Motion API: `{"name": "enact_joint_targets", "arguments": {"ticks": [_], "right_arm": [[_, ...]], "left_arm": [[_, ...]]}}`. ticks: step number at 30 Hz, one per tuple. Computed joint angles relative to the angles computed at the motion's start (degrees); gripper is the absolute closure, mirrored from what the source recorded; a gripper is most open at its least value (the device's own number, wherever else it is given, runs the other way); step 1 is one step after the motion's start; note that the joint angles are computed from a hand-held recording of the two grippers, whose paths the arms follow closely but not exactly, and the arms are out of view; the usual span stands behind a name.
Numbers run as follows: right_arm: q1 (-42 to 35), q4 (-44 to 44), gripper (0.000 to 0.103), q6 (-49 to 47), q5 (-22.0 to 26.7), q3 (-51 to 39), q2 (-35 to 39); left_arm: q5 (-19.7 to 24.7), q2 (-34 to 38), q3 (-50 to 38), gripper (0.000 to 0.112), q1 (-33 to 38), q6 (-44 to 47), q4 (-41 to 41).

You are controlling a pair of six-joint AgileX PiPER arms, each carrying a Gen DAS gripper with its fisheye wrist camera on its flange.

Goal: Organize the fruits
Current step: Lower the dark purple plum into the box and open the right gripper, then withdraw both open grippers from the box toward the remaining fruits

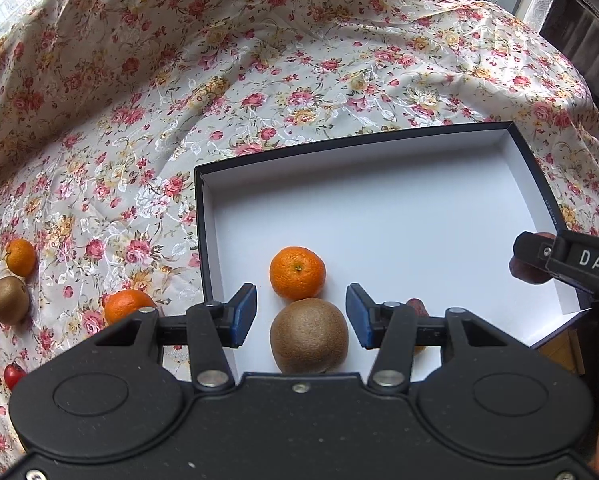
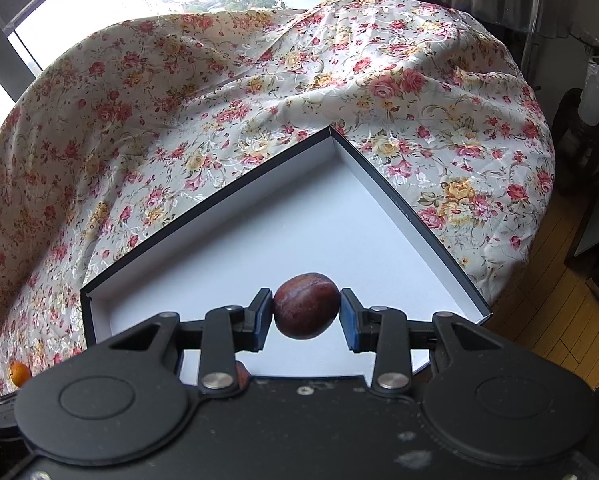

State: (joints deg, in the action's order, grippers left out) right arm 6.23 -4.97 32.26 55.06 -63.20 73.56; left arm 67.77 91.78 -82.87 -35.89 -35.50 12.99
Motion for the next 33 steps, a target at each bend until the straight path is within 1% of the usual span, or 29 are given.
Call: {"name": "enact_joint_targets", "arguments": {"ticks": [3, 4, 9, 11, 14, 19, 26, 29, 30, 33], "right_arm": [[0.8, -1.1, 0.065, 3.5, -2.8, 1.0, -1.8], [1.0, -1.2, 0.065, 4.3, -3.0, 1.1, -1.9], [2.1, 0.1, 0.065, 5.5, -0.5, -1.1, 1.1], [2.4, 1.0, 0.065, 5.2, -0.5, -1.3, 1.5], [4.6, -0.1, 0.065, 7.7, -0.1, -1.4, 1.7], [9.5, -4.3, 0.065, 12.3, 1.2, -1.8, 1.3], [18.4, -14.2, 0.065, 22.6, 3.9, -2.5, -0.2], [21.6, -16.9, 0.065, 24.8, 5.9, -3.7, -0.3], [22.2, -17.1, 0.065, 24.7, 6.0, -3.9, -0.6], [26.7, -22.5, 0.065, 26.6, 5.9, -2.9, -2.3]], "left_arm": [[-0.1, -1.3, 1.0, 0.055, 0.4, 0.8, 0.0], [-0.2, -1.7, 1.4, 0.055, 0.6, 1.2, -0.3], [-0.5, -4.1, 3.3, 0.055, 2.6, 3.9, -1.9], [-0.9, -5.7, 4.5, 0.055, 3.5, 4.8, -1.8], [-1.1, -8.0, 6.4, 0.055, 5.2, 5.9, -1.6], [-1.1, -11.9, 9.6, 0.055, 10.7, 9.9, -4.0], [-0.9, -16.8, 12.4, 0.055, 18.8, 14.8, -7.0], [-0.6, -17.4, 12.7, 0.055, 21.4, 15.6, -7.5], [-0.4, -17.4, 12.7, 0.055, 22.1, 15.8, -7.9], [0.0, -17.3, 12.7, 0.055, 24.7, 16.9, -9.7]]}}
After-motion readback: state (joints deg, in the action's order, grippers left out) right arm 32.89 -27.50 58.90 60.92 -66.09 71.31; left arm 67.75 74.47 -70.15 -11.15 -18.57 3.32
